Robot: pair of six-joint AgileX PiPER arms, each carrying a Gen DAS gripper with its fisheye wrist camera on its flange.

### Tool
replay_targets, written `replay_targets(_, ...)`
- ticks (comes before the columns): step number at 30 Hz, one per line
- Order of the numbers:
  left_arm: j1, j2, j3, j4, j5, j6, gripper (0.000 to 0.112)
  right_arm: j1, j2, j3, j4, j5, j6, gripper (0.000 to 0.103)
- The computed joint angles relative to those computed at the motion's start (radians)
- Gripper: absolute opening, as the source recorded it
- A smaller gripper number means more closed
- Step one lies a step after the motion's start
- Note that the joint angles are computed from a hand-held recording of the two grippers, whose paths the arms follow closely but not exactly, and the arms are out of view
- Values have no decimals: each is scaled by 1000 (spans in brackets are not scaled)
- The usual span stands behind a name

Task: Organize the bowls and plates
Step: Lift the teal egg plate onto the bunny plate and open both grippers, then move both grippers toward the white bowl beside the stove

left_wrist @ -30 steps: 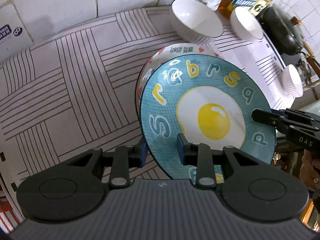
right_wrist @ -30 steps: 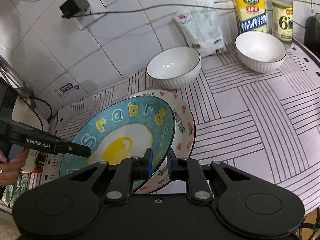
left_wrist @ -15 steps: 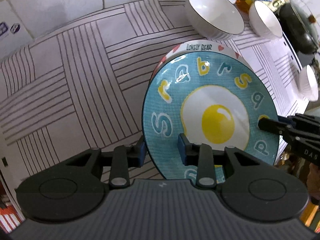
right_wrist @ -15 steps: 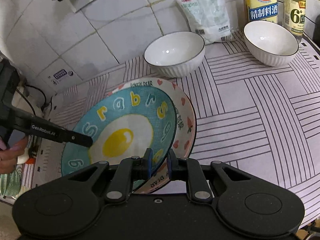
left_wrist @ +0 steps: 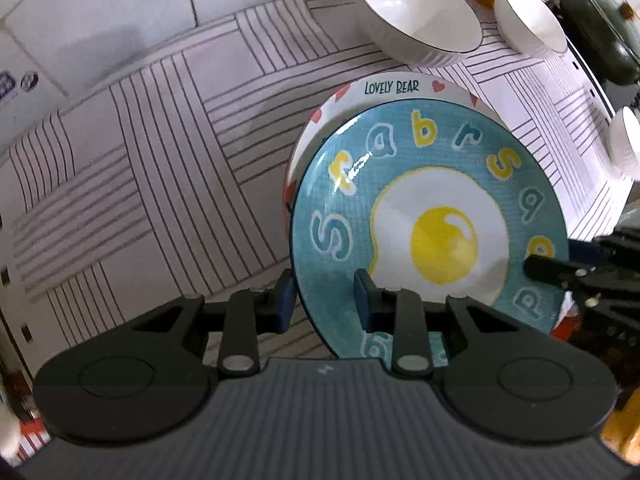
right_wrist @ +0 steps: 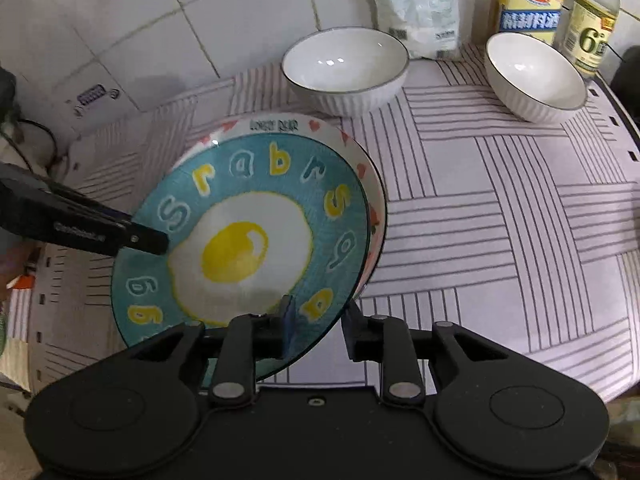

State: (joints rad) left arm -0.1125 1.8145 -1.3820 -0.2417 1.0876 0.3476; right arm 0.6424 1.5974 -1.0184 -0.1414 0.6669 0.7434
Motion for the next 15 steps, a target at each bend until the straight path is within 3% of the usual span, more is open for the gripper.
replay_targets(6,2,-4,-16,-3,62,-67,29,94,47,-70,-166,121,144,36)
replay_targets(8,-11,-33,7,17,47,-83,29,138,61,-89,-231,163,191,39)
replay_targets(15,-27,-147,84,36,43,-94,29,244,-10,17,-445,128,472,38)
